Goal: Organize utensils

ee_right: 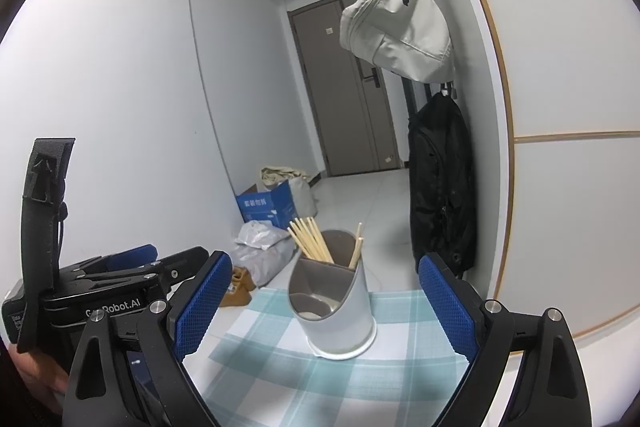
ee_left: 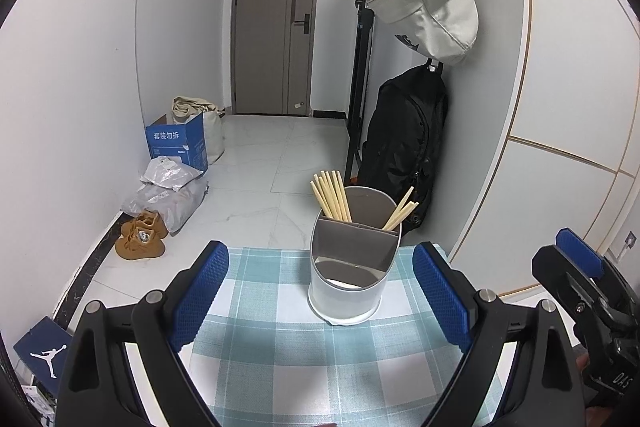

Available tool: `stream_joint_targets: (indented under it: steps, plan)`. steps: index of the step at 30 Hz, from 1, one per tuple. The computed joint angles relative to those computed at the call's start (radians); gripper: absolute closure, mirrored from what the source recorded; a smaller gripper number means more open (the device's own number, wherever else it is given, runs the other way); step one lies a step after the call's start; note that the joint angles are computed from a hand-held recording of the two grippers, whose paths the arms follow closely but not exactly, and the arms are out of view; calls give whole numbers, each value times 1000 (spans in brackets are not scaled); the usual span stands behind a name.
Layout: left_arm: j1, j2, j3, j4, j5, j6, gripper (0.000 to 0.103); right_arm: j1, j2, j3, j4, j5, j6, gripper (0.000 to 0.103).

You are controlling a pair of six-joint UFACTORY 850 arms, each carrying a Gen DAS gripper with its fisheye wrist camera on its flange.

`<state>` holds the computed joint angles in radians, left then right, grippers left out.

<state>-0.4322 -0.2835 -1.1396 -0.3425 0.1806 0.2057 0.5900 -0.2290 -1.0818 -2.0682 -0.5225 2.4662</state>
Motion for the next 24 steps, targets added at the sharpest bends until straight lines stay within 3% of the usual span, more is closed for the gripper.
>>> stream_joint_targets:
  steps: [7,24]
  plan:
    - [-3,7,7,42,-3,-31,12,3,1,0,6,-7,-3,7]
    - [-10,-3,1,-50,-5,48,12,7,0,5,16,-26,0,7]
